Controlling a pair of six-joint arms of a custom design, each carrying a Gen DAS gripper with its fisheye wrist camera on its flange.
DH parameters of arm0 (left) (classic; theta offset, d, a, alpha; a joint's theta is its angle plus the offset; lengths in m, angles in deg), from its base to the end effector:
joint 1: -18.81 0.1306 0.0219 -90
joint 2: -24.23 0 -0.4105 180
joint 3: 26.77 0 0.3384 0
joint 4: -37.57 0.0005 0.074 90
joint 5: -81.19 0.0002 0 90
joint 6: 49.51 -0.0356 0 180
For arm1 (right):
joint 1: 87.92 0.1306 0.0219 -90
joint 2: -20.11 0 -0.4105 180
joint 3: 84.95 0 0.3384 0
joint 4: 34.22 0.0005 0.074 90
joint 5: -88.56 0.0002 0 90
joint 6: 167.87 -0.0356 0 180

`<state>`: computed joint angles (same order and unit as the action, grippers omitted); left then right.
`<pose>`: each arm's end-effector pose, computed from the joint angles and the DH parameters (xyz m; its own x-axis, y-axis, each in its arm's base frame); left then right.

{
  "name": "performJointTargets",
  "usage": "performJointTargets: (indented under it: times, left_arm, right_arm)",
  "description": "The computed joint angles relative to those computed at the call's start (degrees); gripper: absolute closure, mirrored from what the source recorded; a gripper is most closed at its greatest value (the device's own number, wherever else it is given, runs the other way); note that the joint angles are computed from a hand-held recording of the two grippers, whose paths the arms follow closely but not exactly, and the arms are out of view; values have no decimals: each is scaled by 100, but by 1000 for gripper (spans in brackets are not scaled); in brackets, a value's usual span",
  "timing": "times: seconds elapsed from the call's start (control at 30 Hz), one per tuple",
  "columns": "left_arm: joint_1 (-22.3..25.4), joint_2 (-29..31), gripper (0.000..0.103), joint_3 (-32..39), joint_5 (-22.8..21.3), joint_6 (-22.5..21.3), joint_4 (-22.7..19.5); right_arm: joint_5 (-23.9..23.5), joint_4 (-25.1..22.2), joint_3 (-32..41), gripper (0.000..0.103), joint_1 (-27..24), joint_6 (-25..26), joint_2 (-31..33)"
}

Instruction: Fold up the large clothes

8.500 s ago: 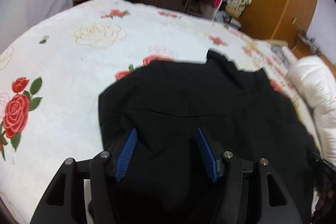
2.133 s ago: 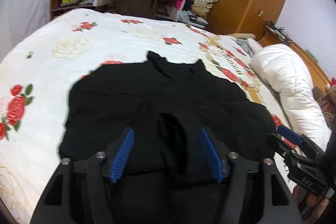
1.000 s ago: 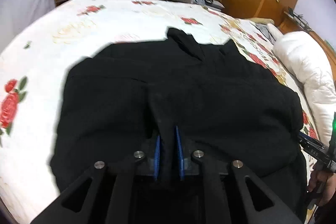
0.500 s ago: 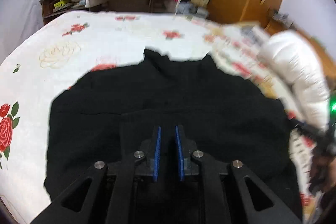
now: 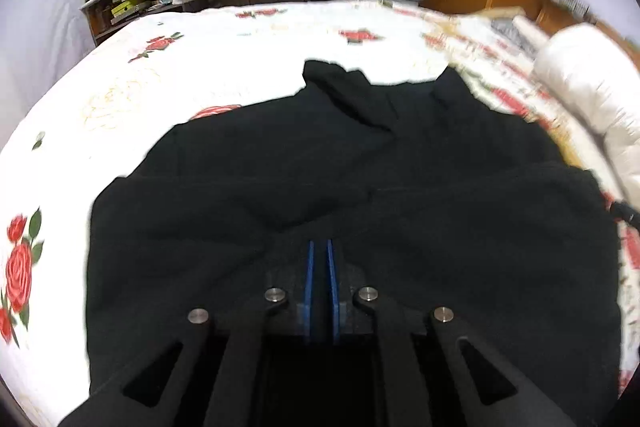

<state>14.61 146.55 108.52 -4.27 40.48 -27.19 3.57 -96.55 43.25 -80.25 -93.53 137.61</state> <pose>0.6367 -0.0501 0.4673 -0.7836 0.0577 -0.6186 0.1220 0.9906 -0.0621 0.6068 0.0781 0.4716 -0.7695 0.1677 -0.6162 0.1334 0.9858 0.1016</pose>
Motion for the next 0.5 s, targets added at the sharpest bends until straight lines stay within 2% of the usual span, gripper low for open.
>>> performJointTargets:
  times: [0.07, 0.1, 0.13, 0.2, 0.3, 0.37, 0.4, 0.43, 0.5]
  left_arm:
    - [145, -385, 75, -594, 389, 188, 245]
    - [214, -507, 57, -798, 557, 299, 284]
    - [274, -612, 46, -988, 687, 418, 331]
    - [380, -709, 41, -1207, 1022, 675, 390]
    - [444, -440, 29, -927, 1621, 1038, 45]
    - [370, -265, 29, -694, 1577, 1087, -132]
    - [303, -204, 34, -570, 1489, 976, -187]
    - [240, -182, 58, -483, 1384, 846, -231]
    - [113, -190, 80, -275, 1085, 525, -257]
  right_arm:
    - [-51, 381, -735, 53, -21, -41, -497]
    - [-90, 494, -1096, 52, -36, -78, -721]
    - [-129, 560, -1383, 52, -51, -143, -886]
    - [-236, 630, -1808, 52, -86, -302, -1111]
    - [-361, 650, -2178, 52, -96, -495, -1256]
    - [-462, 667, -2307, 52, -92, -597, -1289]
    - [-473, 702, -2385, 51, -80, -621, -1322]
    - [-466, 711, -2386, 51, -65, -615, -1321]
    - [-414, 727, -2363, 52, -35, -563, -1327]
